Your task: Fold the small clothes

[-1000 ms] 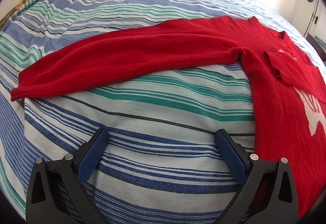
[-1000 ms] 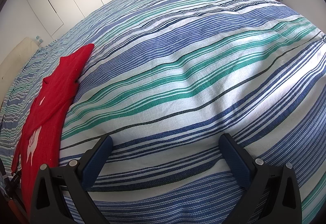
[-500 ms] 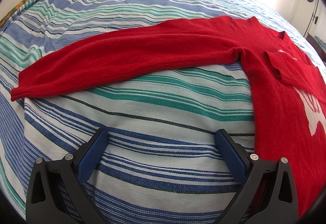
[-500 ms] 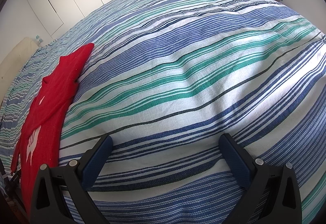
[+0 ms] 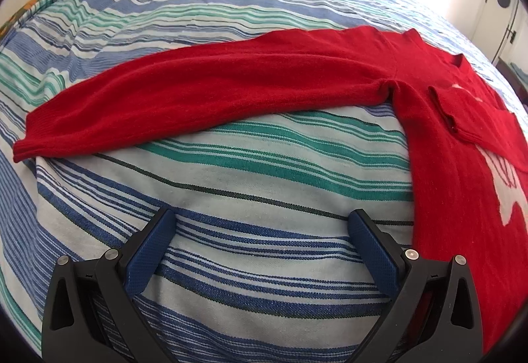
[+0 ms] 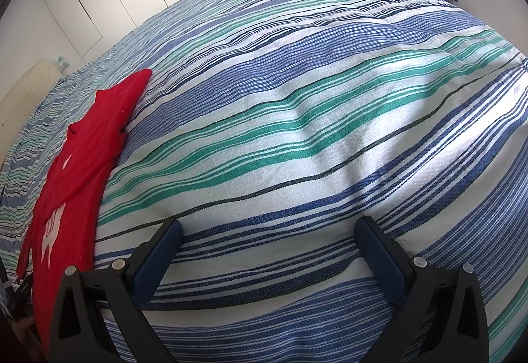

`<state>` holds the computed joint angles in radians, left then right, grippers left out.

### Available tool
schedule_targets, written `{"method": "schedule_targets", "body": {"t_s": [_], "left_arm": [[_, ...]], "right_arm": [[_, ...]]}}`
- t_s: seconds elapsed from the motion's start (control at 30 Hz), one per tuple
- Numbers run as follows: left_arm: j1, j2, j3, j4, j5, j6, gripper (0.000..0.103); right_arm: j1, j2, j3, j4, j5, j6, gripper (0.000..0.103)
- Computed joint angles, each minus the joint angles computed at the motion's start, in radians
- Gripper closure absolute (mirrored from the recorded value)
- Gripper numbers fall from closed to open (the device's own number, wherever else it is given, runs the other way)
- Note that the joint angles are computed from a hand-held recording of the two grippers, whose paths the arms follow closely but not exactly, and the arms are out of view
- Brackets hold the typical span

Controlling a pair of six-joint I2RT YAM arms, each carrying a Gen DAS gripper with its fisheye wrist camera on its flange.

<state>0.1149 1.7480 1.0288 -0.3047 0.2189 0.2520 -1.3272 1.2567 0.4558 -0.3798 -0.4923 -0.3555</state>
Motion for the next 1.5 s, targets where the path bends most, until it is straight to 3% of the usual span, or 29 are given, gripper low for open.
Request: {"method": "schedule_targets", "body": {"t_s": [0.1,0.2,0.33,0.43,0.53,0.67,0.77,0.87,0.97,1.03,1.07,1.17,1.3,1.4,1.5], "left_arm": [[0.021,0.043,0.105,-0.147,0.042,0.012,0.000],[0.092,0.072,0.237,-0.374,0.158,0.039,0.002],[0.317,0.109,0.438,-0.624,0.493,-0.025,0.002],[0.470,0.196,0.591,-0.628,0.648,-0.166,0.002],[0.551,0.406,0.876,-0.763,0.675,-0.258,0.004],[0.567,0.644,1.199,-1.012,0.659,-0.206,0.020],[0.543,0.664,1.194,-0.984,0.620,-0.205,0.024],[0.523,0.686,1.174,-0.925,0.571,-0.271,0.034],[0.509,0.681,1.134,-0.864,0.550,-0.318,0.058],[0.499,0.674,1.130,-0.847,0.542,-0.320,0.094],[0.490,0.655,1.120,-0.833,0.513,-0.316,0.099],[0.459,0.512,1.025,-0.750,0.417,-0.302,0.099],[0.331,0.271,0.915,-0.716,0.349,-0.184,0.100],[0.179,0.139,0.898,-0.761,0.421,-0.136,0.100],[-0.022,0.017,0.836,-0.728,0.519,-0.184,0.100]], "right_arm": [[0.003,0.000,-0.002,0.002,0.006,-0.001,0.000],[0.009,-0.001,-0.005,0.009,0.012,0.004,0.000],[0.008,0.001,-0.004,0.010,0.006,0.004,0.000],[0.008,0.002,-0.004,0.011,0.007,0.002,0.000],[0.007,0.002,-0.004,0.010,0.007,0.000,0.000],[0.007,-0.001,-0.004,0.008,0.006,0.001,0.000],[0.008,-0.002,-0.003,0.007,0.009,0.000,0.000],[0.011,-0.002,-0.003,0.007,0.012,0.002,0.000],[0.012,-0.002,-0.003,0.006,0.012,0.003,0.000],[0.012,-0.002,-0.002,0.007,0.013,0.002,0.000],[0.012,-0.002,-0.003,0.007,0.013,0.002,0.000],[0.010,-0.002,-0.002,0.005,0.012,0.000,0.000],[0.013,-0.003,-0.003,0.008,0.012,0.003,0.000],[0.016,-0.004,-0.006,0.014,0.015,0.006,0.000],[0.015,-0.002,-0.006,0.015,0.012,0.005,0.000]]}}
